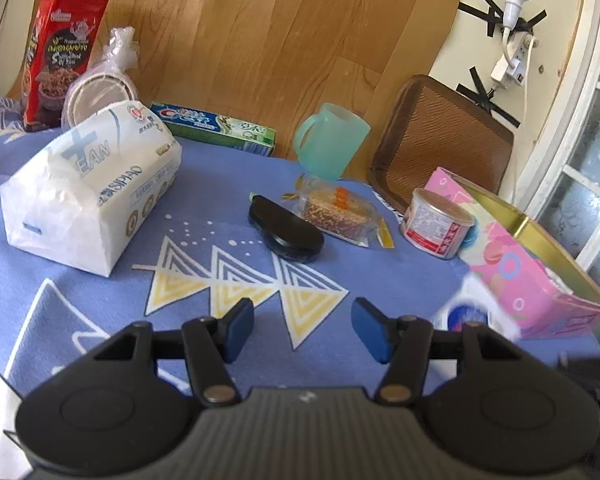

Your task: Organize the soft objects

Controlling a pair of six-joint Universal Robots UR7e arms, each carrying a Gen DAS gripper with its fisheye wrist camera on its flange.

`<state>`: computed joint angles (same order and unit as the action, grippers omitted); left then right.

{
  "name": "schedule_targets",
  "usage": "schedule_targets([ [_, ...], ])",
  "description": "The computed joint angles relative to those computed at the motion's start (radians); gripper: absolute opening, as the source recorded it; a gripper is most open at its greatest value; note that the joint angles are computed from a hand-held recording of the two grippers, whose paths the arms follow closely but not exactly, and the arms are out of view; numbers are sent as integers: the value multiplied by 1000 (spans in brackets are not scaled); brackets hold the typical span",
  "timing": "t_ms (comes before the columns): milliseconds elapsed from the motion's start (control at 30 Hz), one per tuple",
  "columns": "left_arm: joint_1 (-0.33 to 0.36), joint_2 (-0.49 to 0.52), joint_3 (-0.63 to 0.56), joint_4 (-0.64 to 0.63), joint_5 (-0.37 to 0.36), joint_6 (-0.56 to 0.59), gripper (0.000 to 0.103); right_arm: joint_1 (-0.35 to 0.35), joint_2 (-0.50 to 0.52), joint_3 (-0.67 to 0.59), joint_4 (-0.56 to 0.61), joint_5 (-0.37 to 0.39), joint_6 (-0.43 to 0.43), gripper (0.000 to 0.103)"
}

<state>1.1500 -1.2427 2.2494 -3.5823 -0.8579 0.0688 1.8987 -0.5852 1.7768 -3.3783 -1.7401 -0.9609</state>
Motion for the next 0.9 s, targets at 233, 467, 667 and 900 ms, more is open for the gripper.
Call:
schedule_targets([
  [233,0,-35,-9,138,-150,-24,59,-32,-135,129,82,128,99,43],
  [467,-42,56,-70,214,-158,54,67,-46,-145,141,77,44,144,68],
  [667,-73,94,-67,252,-146,50,63,-40,-93,118,36,40,99,73],
  [900,-148,75,-33,231,-67,49,60,-46,-68,90,-20,63,129,59],
])
